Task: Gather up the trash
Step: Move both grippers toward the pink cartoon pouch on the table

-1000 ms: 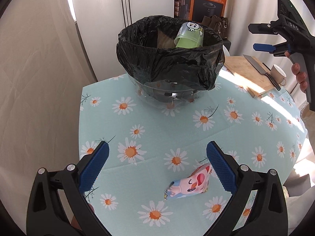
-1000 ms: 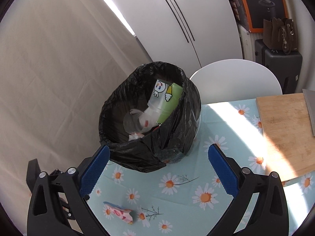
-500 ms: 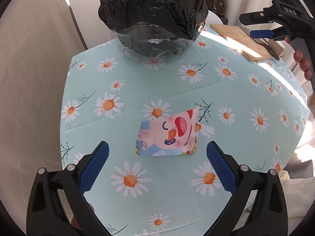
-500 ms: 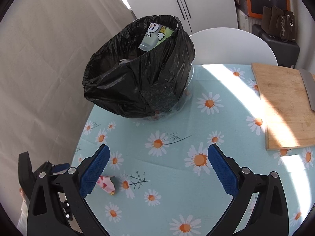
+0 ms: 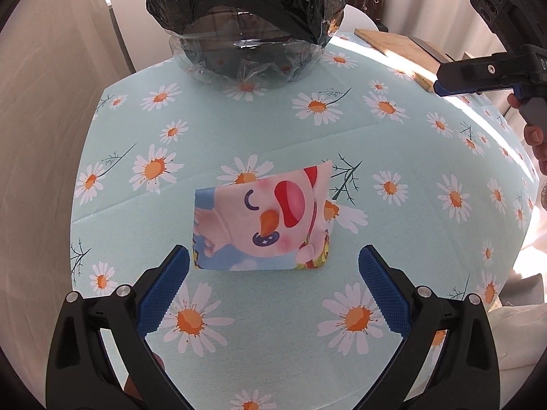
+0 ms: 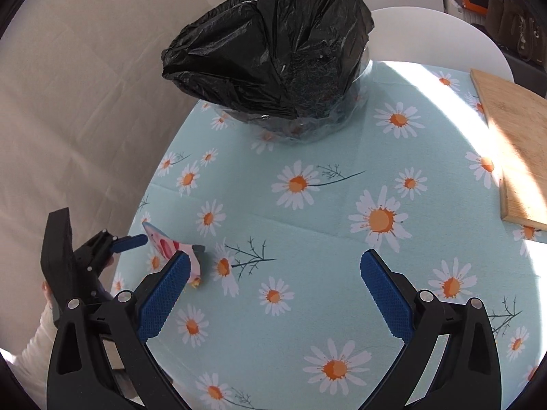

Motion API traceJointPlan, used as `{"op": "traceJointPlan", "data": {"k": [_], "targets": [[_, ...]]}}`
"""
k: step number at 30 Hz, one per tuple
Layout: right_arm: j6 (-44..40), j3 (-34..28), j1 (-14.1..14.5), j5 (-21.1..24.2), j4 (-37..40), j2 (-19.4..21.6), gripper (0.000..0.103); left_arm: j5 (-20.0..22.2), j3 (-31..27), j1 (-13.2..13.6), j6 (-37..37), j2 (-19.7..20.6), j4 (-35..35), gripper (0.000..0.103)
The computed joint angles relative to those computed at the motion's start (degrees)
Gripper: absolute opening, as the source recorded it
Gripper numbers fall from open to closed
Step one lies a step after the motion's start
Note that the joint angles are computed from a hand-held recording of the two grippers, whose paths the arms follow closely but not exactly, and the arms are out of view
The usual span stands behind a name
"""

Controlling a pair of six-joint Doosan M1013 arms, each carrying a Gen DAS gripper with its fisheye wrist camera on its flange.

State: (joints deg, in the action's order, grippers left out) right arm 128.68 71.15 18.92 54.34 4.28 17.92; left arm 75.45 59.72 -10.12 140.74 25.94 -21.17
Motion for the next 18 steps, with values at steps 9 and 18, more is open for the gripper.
{"op": "traceJointPlan", "data": {"k": [9, 18], "targets": [[-17.0, -3.2, -0.4, 0.8, 14.7, 4.3, 0.095, 1.4, -1.7, 0.9, 0.3, 1.7, -0.2, 0.097], [-23.5, -11.2, -0.2, 8.0, 19.8, 11.2, 0.095, 7.2, -5.3, 1.8, 1.6, 4.4, -0.7, 0.094]]}}
